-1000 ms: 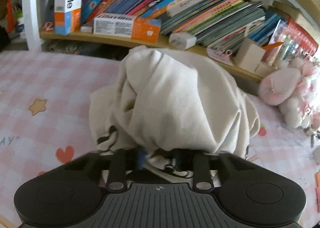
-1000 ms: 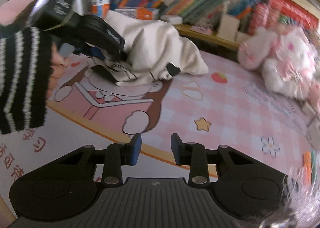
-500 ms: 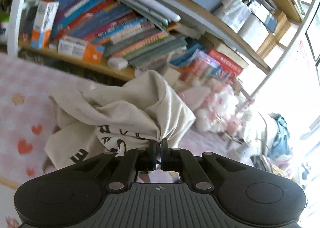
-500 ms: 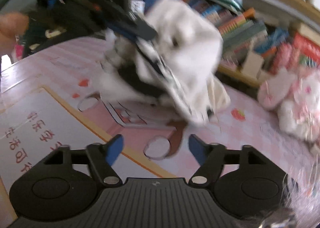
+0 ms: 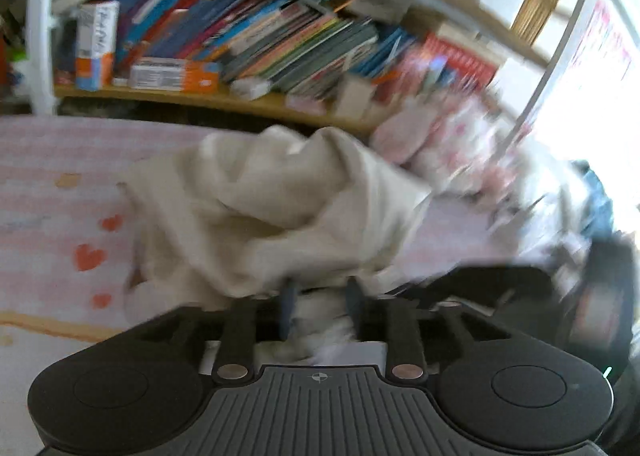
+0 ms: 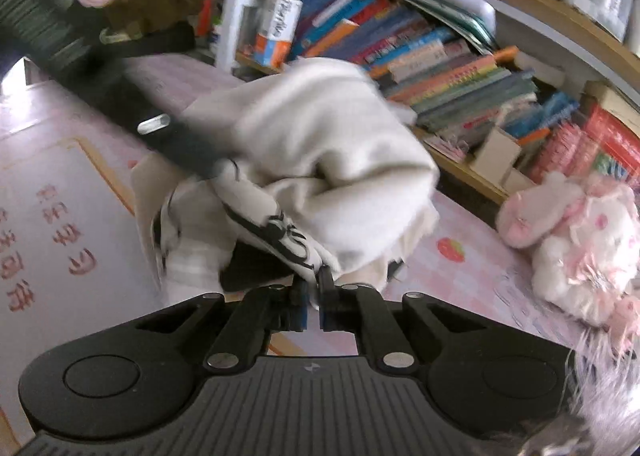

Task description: Fold clothes

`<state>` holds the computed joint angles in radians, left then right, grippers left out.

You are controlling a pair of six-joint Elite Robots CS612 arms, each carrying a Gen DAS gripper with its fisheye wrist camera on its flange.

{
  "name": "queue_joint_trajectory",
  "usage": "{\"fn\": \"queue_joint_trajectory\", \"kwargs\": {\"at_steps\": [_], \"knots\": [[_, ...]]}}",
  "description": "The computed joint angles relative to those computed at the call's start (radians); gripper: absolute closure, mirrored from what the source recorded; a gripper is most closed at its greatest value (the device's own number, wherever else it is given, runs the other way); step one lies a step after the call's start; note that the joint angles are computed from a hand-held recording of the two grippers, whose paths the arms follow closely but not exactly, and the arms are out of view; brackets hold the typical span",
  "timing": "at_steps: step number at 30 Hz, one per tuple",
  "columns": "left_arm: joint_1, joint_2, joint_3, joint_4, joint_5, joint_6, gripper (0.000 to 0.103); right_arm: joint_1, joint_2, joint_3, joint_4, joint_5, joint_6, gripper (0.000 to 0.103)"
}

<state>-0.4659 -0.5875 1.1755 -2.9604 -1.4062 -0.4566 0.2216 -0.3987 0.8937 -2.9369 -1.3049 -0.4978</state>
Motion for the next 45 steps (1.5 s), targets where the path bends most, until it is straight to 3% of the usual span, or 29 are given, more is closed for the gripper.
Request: {"fn": "queue_joint_trajectory", "kwargs": {"at_steps": [7,10,13,24,29,36,38,41,45], "knots": [[-0.025,-0.005,0.040,0.091,0.102,0.111,0.046,-0.011,-0.015,0.029,0.011,0.015,0.052,0.098],[-0.033,0.004,0.032,0.086,0.122,0.167,0.035,-0.012,-0.017,0.029,0.002,0.024,0.072,0.098],[-0.036,0.012,0.029,0.054,0.121,0.216,0.035,-0.014,-0.022,0.034,-0.023,0.024,0.095,0.098],[-0.018,0.020,0.052,-0.054,0.106,0.257,0.035,-0.004,-0.044,0.042,-0.083,-0.038,0.233,0.099],[-0.001,0.034,0.046,-0.123,0.095,0.335,0.035,0.026,-0.060,0.069,-0.102,-0.168,0.218,0.099],[0.018,0.039,0.053,-0.201,0.044,0.429,0.030,0.050,-0.087,0.125,-0.127,-0.380,0.307,0.100],[0.023,0.043,0.045,-0.175,0.047,0.418,0.030,0.053,-0.092,0.136,-0.123,-0.434,0.337,0.100],[0.032,0.051,0.026,-0.134,0.039,0.386,0.030,0.050,-0.100,0.150,-0.086,-0.455,0.371,0.100],[0.053,0.089,-0.058,-0.046,-0.046,0.270,0.030,0.046,-0.095,0.149,-0.057,-0.466,0.369,0.100]]}}
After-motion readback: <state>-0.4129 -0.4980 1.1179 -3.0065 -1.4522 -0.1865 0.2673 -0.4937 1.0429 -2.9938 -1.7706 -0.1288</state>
